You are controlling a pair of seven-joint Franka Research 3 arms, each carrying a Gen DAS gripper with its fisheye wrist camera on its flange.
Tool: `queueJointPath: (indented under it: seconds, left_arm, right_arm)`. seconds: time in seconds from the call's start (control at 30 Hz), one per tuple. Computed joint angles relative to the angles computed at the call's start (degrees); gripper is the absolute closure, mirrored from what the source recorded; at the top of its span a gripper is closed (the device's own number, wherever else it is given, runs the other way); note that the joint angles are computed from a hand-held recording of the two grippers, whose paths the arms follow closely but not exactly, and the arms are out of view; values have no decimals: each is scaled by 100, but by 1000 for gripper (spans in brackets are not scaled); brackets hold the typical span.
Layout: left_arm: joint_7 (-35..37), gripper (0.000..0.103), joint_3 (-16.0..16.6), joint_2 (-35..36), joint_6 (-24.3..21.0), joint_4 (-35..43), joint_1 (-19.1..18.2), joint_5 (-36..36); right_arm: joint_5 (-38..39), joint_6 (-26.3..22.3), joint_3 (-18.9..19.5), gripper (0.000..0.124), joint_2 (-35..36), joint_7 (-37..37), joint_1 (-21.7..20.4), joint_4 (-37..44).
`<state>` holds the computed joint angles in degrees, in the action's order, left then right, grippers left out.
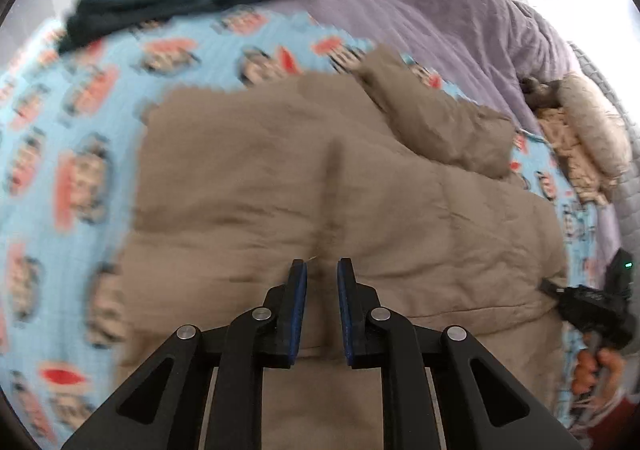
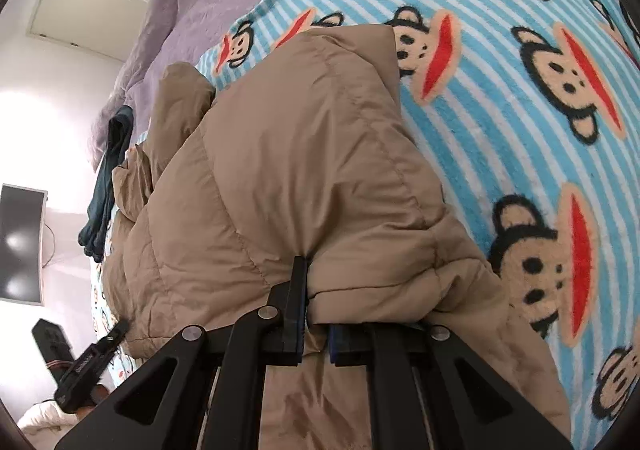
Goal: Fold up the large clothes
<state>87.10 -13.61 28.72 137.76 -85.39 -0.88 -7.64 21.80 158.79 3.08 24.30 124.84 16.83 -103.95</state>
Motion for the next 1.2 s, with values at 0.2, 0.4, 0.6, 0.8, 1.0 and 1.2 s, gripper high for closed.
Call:
queueJointPath:
  seconds: [0.2,0.4,0.6,0.8,1.0,1.2]
  left_arm:
    - [590,86,-212,-105,36,146,114,-284]
    - [-141,86,303,862,-462,1174,-772,1006]
    - [60,86,71,862,-265,929,-488,837]
    - [-79,86,150,966,-408,1121,-604,977]
    - [-107,86,154,1006,-387,1166,-620,1065]
    - [-101,86,137,1099,-333,1223,-635,1084]
  right_arm:
    - [-57,80,-27,115,-116,-1,39,-157]
    - [-376,-742,-60,98,-185,-17,74,159]
    - [-28,33,162,58,-1116,-1414,-159,-563]
    - [1969,455,424,58,-431,-1338,-989,-280]
    - [3716,269,1025,113,668,-2786,-1580,960]
    - [433,-1017,-608,114,1104,-988,-358,1804]
